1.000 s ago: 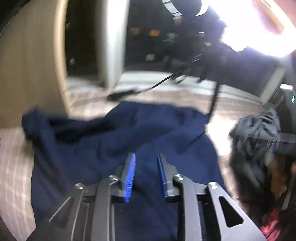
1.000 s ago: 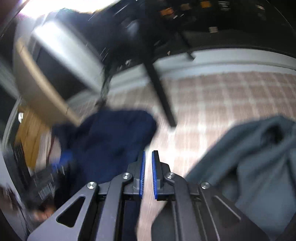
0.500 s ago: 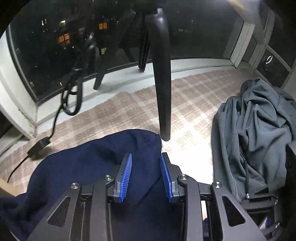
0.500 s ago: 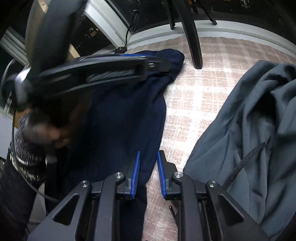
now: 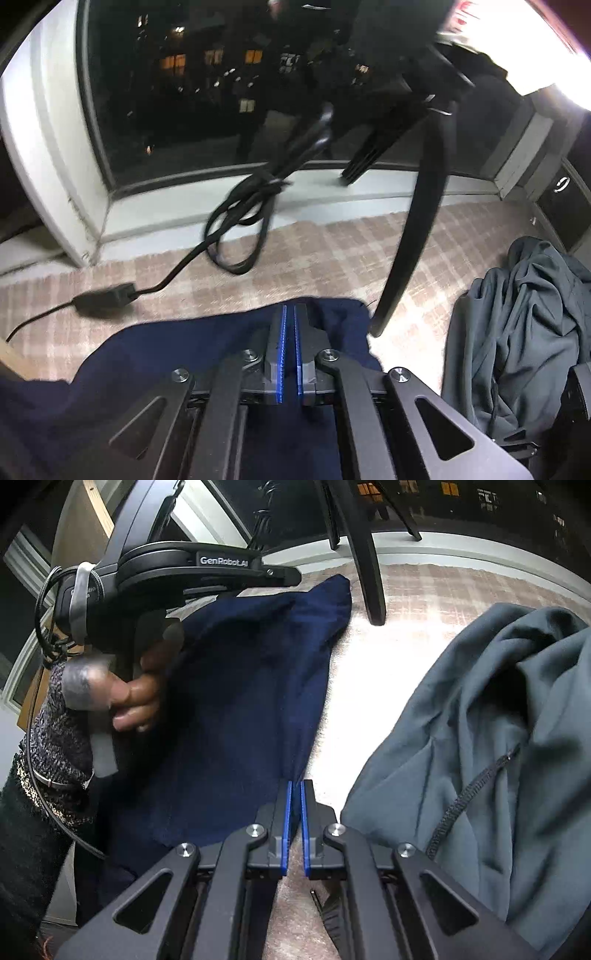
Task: Fold clothes
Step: 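Pull the grey-green hoodie onto the table beside the navy sweatshirt and release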
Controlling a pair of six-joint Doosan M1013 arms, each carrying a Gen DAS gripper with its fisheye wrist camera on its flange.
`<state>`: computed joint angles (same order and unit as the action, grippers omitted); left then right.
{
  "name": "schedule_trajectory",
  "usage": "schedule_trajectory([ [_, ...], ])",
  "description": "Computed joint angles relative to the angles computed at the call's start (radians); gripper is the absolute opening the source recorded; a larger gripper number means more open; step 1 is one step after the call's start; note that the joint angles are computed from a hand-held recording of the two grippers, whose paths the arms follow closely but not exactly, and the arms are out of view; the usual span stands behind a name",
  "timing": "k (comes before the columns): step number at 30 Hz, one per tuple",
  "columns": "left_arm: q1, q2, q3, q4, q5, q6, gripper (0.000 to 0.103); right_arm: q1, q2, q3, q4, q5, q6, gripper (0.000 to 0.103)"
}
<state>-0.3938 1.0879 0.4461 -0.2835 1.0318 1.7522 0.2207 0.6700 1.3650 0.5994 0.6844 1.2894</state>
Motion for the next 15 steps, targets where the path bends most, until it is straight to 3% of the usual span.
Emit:
schedule_trajectory([
  [3,0.0,-0.077,0.13,0.001,-0.052,0.084,0.011,-0.01,-0.001,0.0,-0.004,0.006,0.062,0.005],
  [6,0.007,-0.163,0.269,-0.03,-0.091,0.154,0.014,0.001,-0.021,0.008,-0.114,-0.021,0.145,0.006],
  [11,0.027,-0.321,0.531,-0.119,-0.147,0.259,0.016,0.026,-0.047,0.018,-0.087,0.034,-0.003,0.01],
  [15,0.033,-0.421,0.702,-0.124,-0.153,0.299,0.018,0.061,-0.051,0.022,-0.202,0.046,-0.007,0.03],
])
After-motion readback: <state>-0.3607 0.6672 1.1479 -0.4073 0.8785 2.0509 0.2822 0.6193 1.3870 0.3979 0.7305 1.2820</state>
